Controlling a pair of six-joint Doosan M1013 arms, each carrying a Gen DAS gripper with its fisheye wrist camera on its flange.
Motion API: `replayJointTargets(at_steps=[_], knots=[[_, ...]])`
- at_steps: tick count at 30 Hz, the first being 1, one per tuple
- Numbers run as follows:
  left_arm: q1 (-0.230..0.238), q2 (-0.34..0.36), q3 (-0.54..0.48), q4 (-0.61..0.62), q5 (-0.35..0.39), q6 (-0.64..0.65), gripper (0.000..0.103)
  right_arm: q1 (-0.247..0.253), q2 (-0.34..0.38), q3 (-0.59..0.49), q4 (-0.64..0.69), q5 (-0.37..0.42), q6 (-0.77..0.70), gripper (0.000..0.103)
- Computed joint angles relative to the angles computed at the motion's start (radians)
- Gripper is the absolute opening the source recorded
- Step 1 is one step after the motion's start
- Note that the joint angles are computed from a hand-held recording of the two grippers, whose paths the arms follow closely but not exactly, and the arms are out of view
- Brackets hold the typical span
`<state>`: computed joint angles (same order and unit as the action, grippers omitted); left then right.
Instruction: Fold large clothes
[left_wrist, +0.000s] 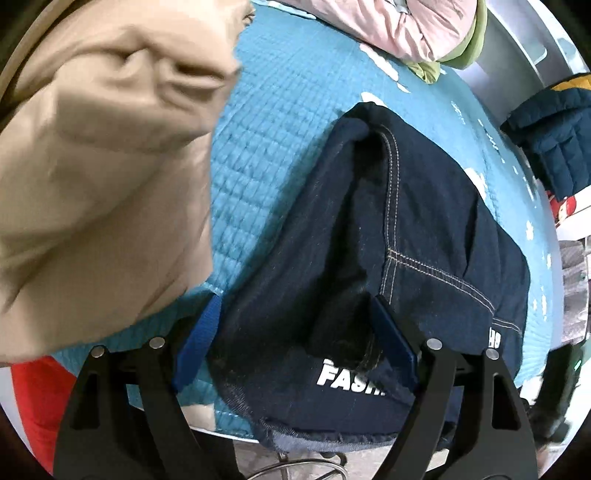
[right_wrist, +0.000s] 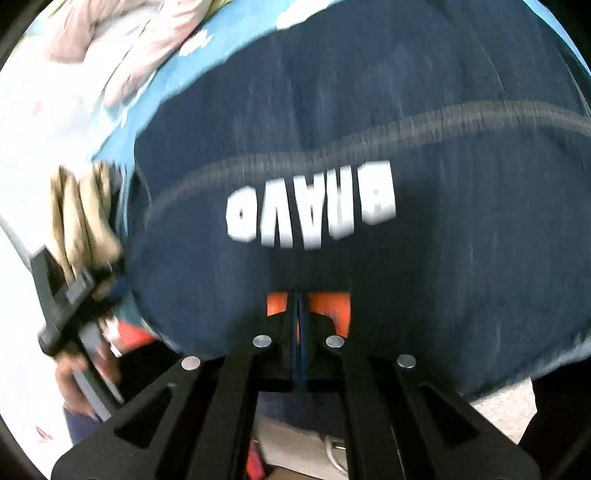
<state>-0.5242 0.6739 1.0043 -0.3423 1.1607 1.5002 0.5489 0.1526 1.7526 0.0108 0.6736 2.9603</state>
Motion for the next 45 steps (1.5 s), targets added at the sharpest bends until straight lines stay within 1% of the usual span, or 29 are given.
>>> replayJointTargets(at_steps=[1,2,5,9,11,12,14,16,18,21,24,25,26,27,28,29,30,31,32,34,35,38,41,42,45], knots=[[0.002,0.000,0.002,-0.008,0.003,0.002,0.082,0.000,-0.007,0.023,-0.005,-0.045,0.027,0.000],[0.003,0.001,0.001,-0.010,0.006,0.003,0.082,-0.008,-0.009,0.036,0.018,-0.071,0.016,0.000],[0.002,0.004,-0.003,-0.005,0.018,0.006,0.082,-0.023,-0.015,0.049,0.082,-0.094,-0.040,0.000],[0.001,0.019,-0.031,0.000,0.050,-0.005,0.083,-0.020,-0.023,0.062,0.076,-0.131,-0.030,0.000],[0.003,0.016,-0.027,0.000,0.048,-0.026,0.083,-0.018,-0.033,0.075,0.076,-0.150,-0.021,0.000],[0.002,0.012,-0.022,0.010,0.042,-0.035,0.083,-0.018,-0.031,0.074,0.081,-0.161,-0.025,0.003],[-0.001,-0.005,-0.002,0.014,0.024,-0.027,0.084,-0.018,-0.034,0.076,0.081,-0.162,-0.026,0.003],[0.004,-0.006,0.009,-0.007,0.038,-0.017,0.085,-0.019,-0.034,0.077,0.083,-0.168,-0.019,0.003],[0.017,-0.009,0.027,-0.058,0.024,-0.012,0.086,-0.019,-0.034,0.078,0.082,-0.172,-0.011,0.003],[0.016,-0.007,0.019,-0.053,0.037,-0.018,0.086,-0.018,-0.037,0.080,0.081,-0.175,-0.011,0.003],[0.010,-0.008,0.022,-0.032,0.027,-0.023,0.085,-0.015,-0.041,0.079,0.066,-0.180,0.002,0.008],[0.012,-0.011,0.029,-0.040,0.021,-0.026,0.084,-0.011,-0.044,0.079,0.043,-0.183,0.019,0.014],[0.015,-0.016,0.037,-0.047,0.010,-0.033,0.080,-0.007,-0.046,0.077,0.030,-0.184,0.022,0.019],[0.016,-0.019,0.041,-0.044,0.005,-0.045,0.076,-0.001,-0.045,0.065,0.002,-0.169,0.021,0.030],[0.018,-0.020,0.042,-0.038,0.004,-0.055,0.069,0.005,-0.043,0.057,-0.027,-0.158,0.030,0.039],[0.020,-0.021,0.043,-0.045,0.005,-0.055,0.062,0.012,-0.041,0.045,-0.067,-0.140,0.042,0.042],[0.023,-0.022,0.043,-0.050,0.006,-0.055,0.058,0.024,-0.035,0.026,-0.131,-0.103,0.068,0.043],[0.024,-0.023,0.042,-0.051,0.009,-0.056,0.050,0.034,-0.030,0.011,-0.181,-0.077,0.087,0.044],[0.027,-0.024,0.043,-0.059,0.011,-0.054,0.038,0.045,-0.024,-0.005,-0.229,-0.050,0.100,0.044],[0.039,-0.025,0.054,-0.149,0.013,-0.020,0.017,0.055,-0.013,-0.024,-0.260,-0.024,0.093,0.044],[0.039,-0.028,0.060,-0.149,0.010,-0.013,0.014,0.060,-0.006,-0.034,-0.277,-0.015,0.088,0.044],[0.035,-0.038,0.064,-0.160,0.008,0.026,0.009,0.074,0.011,-0.055,-0.316,-0.017,0.071,0.044],[0.037,-0.056,0.067,-0.190,0.000,0.062,0.008,0.088,0.027,-0.080,-0.350,-0.046,0.026,0.047],[0.035,-0.062,0.064,-0.199,-0.007,0.084,0.008,0.094,0.037,-0.093,-0.362,-0.066,0.001,0.050],[0.023,-0.071,0.043,-0.209,-0.015,0.123,0.008,0.110,0.057,-0.127,-0.415,-0.094,-0.036,0.053]])
